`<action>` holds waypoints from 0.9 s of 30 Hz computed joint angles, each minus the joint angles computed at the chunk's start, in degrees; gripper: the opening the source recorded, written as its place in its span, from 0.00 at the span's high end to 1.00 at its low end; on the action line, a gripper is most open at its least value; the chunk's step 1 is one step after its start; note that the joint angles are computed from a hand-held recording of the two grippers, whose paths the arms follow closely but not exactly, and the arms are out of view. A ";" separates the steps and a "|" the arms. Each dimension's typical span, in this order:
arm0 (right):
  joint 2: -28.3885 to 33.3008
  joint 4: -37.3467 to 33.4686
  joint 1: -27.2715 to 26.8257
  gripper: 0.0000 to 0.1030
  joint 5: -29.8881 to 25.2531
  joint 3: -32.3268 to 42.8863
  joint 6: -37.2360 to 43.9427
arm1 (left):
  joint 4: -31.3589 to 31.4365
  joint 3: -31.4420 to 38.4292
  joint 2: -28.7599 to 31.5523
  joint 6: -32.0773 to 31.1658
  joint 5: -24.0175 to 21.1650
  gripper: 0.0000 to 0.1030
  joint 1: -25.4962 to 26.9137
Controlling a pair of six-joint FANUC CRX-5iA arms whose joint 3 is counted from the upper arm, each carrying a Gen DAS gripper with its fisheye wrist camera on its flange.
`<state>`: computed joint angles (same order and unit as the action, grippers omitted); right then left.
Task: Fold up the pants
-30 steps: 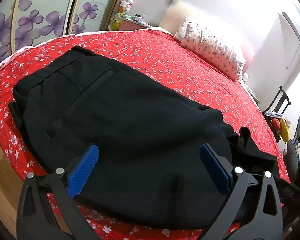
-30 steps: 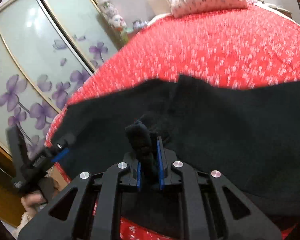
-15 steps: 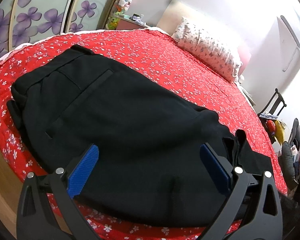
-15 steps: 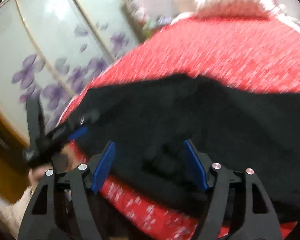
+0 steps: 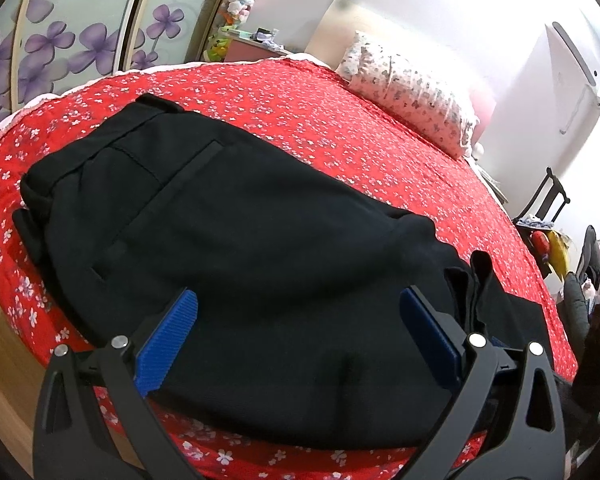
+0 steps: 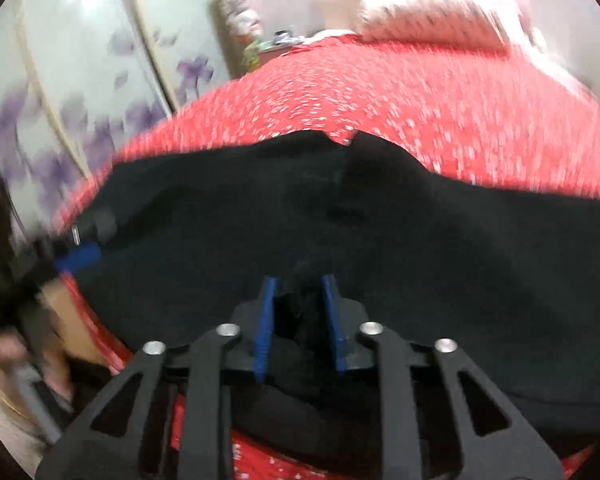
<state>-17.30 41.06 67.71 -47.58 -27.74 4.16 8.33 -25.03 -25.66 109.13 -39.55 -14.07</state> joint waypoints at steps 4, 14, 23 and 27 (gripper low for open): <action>-2.23 0.55 -1.71 0.88 4.48 -1.72 -5.05 | 1.21 -0.58 -0.22 -1.02 0.47 0.02 0.41; 3.05 -0.73 3.34 0.86 -1.05 4.00 6.19 | 1.04 -0.47 -0.19 -0.57 0.55 0.02 0.45; 3.21 -6.63 4.01 0.12 1.31 5.67 11.31 | 4.39 -2.09 -0.91 -3.24 1.85 0.02 1.40; 3.83 -5.87 5.79 0.11 -1.21 5.81 14.52 | 24.05 -11.96 -6.73 -16.85 8.11 0.02 6.46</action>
<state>-13.48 35.19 73.50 -48.79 -21.93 18.69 32.38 -36.99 -32.39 92.28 -31.44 -7.61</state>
